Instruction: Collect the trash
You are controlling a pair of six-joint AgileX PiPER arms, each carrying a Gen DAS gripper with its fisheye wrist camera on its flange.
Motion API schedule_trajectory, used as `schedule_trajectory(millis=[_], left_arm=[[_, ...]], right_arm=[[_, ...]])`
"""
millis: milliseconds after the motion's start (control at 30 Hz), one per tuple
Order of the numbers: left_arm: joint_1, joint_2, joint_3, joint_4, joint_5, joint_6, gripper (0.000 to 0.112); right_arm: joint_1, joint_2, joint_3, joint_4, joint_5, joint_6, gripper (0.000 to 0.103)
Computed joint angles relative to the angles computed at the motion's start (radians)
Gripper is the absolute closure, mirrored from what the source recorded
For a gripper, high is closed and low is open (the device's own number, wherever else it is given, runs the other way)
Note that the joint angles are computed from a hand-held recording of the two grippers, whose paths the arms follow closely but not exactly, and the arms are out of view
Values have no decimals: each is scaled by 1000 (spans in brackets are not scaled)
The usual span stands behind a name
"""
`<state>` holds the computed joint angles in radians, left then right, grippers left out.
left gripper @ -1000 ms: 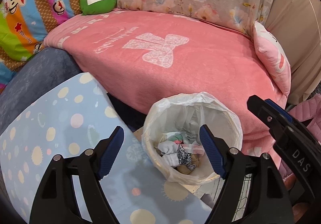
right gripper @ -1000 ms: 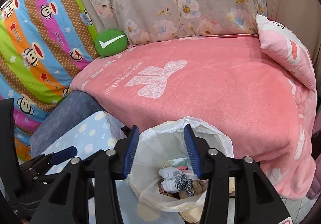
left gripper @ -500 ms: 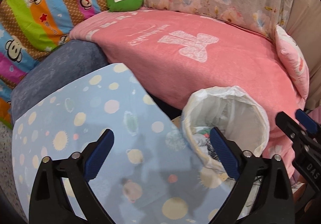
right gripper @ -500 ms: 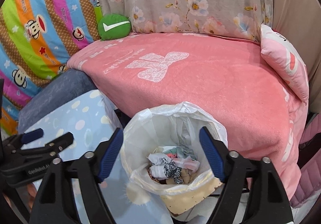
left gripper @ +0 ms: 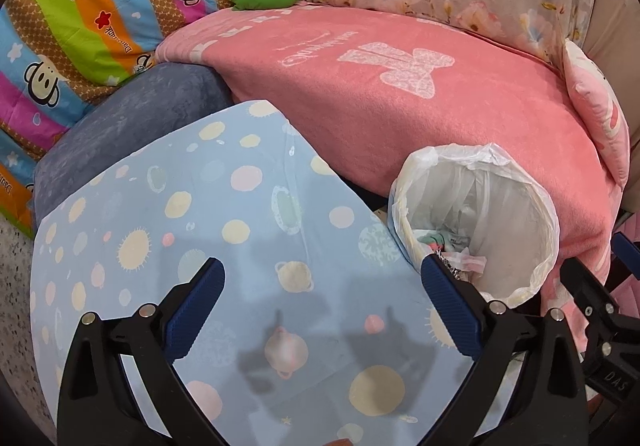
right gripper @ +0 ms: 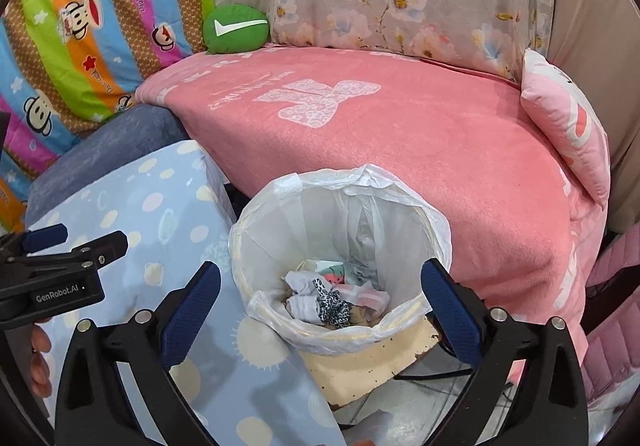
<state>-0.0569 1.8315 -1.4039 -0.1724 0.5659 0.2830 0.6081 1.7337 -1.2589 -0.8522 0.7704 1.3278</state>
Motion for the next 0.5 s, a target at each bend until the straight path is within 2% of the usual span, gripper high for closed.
schedule_trajectory(millis=[67,500], left_arm=[[-1,7,-1,-5,10,3,18],[-54,4,61,61,-26,-64,18]], right_arm=[[11,9,-5,2,29,1,7],[11,17,23,20,39,5,7]])
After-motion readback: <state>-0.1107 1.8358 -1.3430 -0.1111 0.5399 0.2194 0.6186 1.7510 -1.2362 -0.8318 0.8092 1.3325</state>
